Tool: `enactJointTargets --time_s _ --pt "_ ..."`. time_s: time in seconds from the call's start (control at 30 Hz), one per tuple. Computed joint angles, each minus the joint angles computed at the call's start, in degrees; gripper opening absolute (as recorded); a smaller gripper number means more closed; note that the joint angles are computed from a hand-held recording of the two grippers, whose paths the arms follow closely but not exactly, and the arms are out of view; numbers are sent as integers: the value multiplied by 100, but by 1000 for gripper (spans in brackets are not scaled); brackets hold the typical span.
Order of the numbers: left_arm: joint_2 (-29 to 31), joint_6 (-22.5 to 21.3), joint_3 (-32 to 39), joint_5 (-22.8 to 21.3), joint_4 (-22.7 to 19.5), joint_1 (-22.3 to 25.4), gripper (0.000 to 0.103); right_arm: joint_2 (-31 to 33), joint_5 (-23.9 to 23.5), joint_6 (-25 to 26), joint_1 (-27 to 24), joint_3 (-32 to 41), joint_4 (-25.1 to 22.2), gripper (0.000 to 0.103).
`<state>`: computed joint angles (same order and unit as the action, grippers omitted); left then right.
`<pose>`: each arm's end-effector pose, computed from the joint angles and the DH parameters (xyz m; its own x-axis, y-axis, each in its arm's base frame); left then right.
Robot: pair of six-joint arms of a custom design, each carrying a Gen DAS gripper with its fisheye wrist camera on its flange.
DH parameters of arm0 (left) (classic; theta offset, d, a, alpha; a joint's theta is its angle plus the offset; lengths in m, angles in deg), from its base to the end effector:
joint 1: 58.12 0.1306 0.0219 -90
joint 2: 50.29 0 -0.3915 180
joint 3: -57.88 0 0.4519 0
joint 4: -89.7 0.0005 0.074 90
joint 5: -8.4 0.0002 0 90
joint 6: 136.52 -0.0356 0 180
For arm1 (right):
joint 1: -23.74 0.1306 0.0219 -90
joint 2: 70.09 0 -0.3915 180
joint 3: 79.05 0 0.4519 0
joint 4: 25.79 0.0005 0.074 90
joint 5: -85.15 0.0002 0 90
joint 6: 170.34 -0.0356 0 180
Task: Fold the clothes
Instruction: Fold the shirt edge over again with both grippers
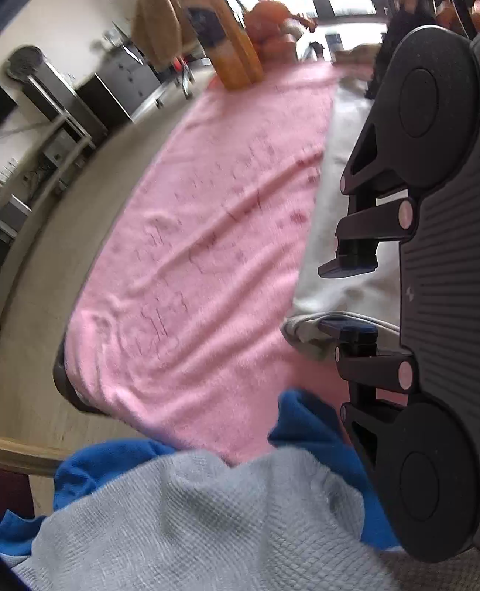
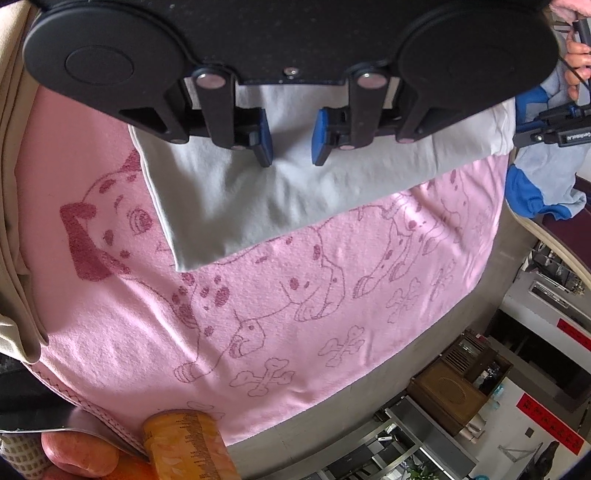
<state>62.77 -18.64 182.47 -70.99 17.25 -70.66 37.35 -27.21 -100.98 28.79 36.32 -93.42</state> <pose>0.6533 -0.1525 0.4858 -0.8947 -0.2718 -0.3544 -0.1331 0.9196 -0.3695 0.6370 0.0694 0.4740 -0.9009 0.2476 -0.3564 0.0481 0.8731 0.4852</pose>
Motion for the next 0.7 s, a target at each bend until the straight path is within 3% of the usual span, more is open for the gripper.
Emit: enactJointTargets --time_s 0.2,0.37,0.43,0.53,0.63,0.7 --pt "93 128 -131 150 189 101 22 -8 17 26 9 -2 7 24" --pt "-110 773 -686 784 956 273 22 -2 3 4 4 -5 21 24" --pt "-170 942 -807 737 1114 287 22 0 -1 -6 5 -3 22 24" --pt "-290 981 -907 296 1229 249 22 -1 -2 -17 5 -4 27 24" --pt "-206 581 -599 -253 779 137 22 -6 5 -27 12 -7 26 24" --pt "-167 437 -551 -169 714 119 21 2 8 -11 12 5 19 24"
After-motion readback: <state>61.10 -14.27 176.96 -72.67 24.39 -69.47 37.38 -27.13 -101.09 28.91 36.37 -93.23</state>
